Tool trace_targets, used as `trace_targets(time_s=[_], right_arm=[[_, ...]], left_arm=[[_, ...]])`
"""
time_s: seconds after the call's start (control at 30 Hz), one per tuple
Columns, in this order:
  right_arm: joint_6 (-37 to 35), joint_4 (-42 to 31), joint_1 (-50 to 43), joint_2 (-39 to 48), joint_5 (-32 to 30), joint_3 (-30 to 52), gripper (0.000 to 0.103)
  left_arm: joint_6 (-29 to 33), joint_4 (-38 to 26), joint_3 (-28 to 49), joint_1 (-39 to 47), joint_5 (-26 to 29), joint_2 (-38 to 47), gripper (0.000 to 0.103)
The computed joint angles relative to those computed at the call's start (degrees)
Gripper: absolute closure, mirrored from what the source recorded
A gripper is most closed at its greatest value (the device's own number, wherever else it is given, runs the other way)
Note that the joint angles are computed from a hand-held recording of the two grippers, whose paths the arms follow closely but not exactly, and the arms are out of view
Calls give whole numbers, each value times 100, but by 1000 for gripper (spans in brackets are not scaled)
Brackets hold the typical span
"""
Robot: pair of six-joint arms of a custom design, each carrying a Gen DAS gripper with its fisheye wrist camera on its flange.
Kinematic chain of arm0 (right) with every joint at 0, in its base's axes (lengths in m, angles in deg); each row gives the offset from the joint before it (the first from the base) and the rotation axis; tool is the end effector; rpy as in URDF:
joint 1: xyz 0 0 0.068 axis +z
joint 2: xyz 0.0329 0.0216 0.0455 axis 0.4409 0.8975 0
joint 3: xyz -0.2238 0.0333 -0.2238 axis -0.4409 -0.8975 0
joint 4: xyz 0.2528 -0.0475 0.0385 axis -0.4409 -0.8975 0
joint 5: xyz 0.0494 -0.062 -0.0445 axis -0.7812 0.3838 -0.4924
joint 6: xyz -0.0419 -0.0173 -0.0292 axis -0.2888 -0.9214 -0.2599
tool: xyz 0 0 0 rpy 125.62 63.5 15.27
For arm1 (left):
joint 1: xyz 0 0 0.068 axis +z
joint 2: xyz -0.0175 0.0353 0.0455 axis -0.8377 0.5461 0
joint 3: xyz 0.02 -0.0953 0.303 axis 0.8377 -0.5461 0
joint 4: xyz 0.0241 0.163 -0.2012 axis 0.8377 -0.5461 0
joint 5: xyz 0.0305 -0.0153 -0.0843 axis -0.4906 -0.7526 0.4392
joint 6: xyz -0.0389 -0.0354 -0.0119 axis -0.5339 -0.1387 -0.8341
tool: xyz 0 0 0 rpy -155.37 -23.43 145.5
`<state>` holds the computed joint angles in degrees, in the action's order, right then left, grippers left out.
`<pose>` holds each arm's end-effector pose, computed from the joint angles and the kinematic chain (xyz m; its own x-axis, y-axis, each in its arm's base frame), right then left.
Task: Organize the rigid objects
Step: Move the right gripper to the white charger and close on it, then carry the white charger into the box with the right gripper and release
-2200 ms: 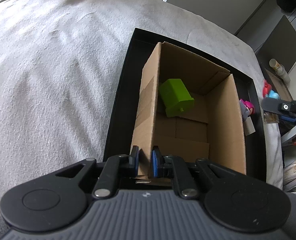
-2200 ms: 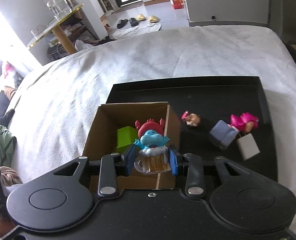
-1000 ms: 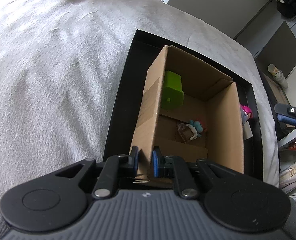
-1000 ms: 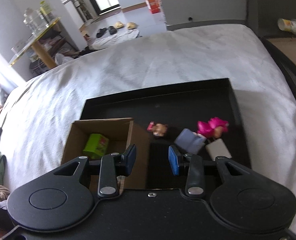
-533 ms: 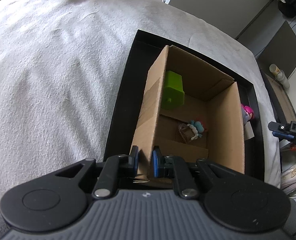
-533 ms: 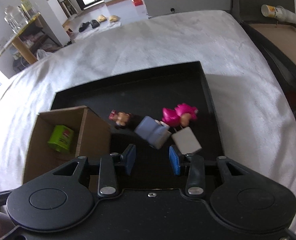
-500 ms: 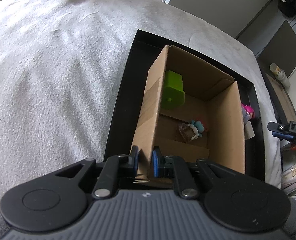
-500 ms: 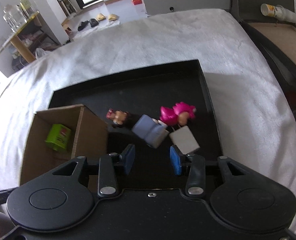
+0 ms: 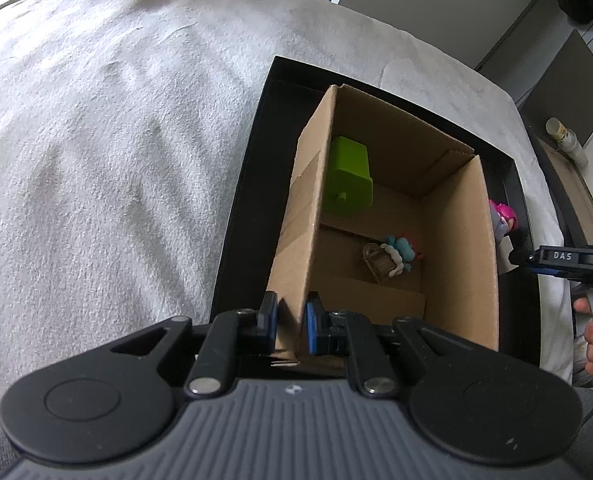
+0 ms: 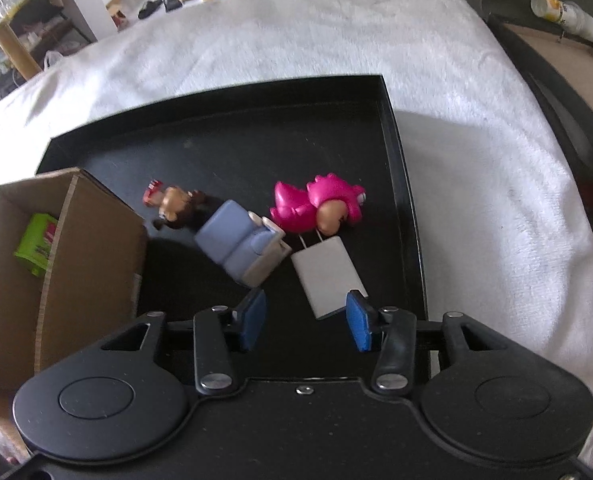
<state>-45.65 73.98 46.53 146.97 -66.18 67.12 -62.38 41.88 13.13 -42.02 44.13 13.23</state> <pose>0.1928 0.0674 0.0812 -0.8744 0.2947 -0.3854 0.2554 0.9550 0.1508 0.1973 0.0385 0.1198 -0.9253 0.0615 -0.3741 0.1680 0.9511 -0.2592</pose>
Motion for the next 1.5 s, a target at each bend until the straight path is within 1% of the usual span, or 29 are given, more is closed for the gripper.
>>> trace_targets(time_s=[0.33,0.5,0.57,0.6,0.7,0.8,1.03,1.17,1.23,1.5], right_arm=[[-617,270,-264,743,-89,240,49],[-857,192,-261,971,-85,455,49],[-969,108,-199,1102,-79,576,56],[-1010,64,-222,1207,-117,635,66],[-946,99,-308,1274,-241,622,67],[-868,134,-357,1100,-381,463,67],[-722,32,-218,358,-319,109,67],[-635,-210,-100,-200,-221,-8,67],[-715,-427,-154,-506,-228,18,67],[-432,-1290,367,-1553,3,169,67]], left_arm=[[-177,106,-14,-156,-142,17,89],[-189,125,-10,-188,-184,43,89],[-187,142,-22,-215,-215,37,89],[-182,145,-28,-223,-227,35,89],[-174,120,-28,-212,-230,28,89],[-175,109,-38,-221,-236,-4,89],[-148,83,-48,-186,-215,-26,89],[-131,65,-49,-196,-221,-54,89],[-126,52,-50,-192,-227,-62,89],[-120,39,-93,-169,-190,-157,89]])
